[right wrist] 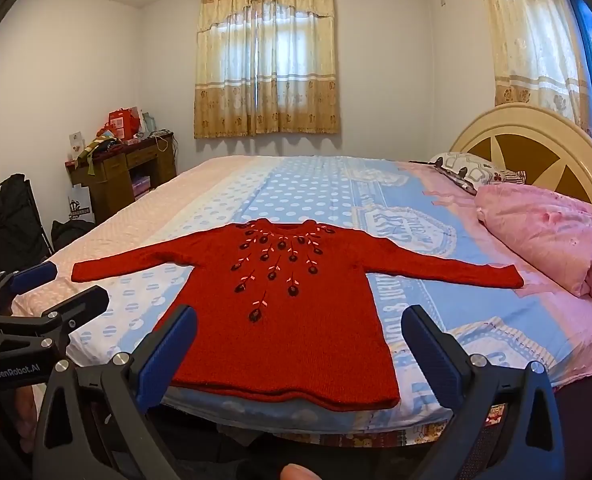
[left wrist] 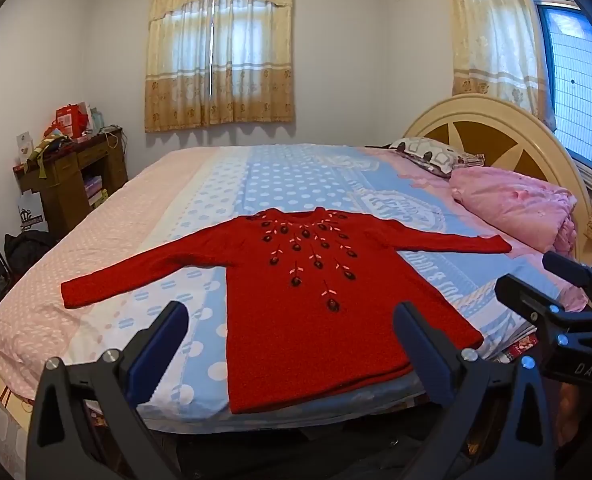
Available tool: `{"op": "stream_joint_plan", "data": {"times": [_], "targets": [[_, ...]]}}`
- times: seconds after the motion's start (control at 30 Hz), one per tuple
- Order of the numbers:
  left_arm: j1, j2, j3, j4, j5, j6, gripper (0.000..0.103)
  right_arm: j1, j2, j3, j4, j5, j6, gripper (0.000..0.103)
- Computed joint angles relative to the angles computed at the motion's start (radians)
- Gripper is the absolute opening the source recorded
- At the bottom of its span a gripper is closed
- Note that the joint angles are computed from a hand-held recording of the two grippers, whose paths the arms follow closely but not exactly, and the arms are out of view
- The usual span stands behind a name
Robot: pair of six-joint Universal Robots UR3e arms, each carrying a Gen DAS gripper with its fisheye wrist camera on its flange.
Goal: Fold small clothes
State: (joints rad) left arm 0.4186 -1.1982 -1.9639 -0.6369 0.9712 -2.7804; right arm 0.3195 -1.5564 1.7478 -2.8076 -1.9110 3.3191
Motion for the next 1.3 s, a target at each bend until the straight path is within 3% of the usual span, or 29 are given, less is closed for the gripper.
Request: {"op": "stream_joint_plan", "data": {"times": [1.3], "targets": [[0.02, -0.027, 0.006, 0.023, 0.002, -0.001, 0.103, -0.028, -0.007, 0.003, 0.021, 0.031, -0.004, 0.102]]}}
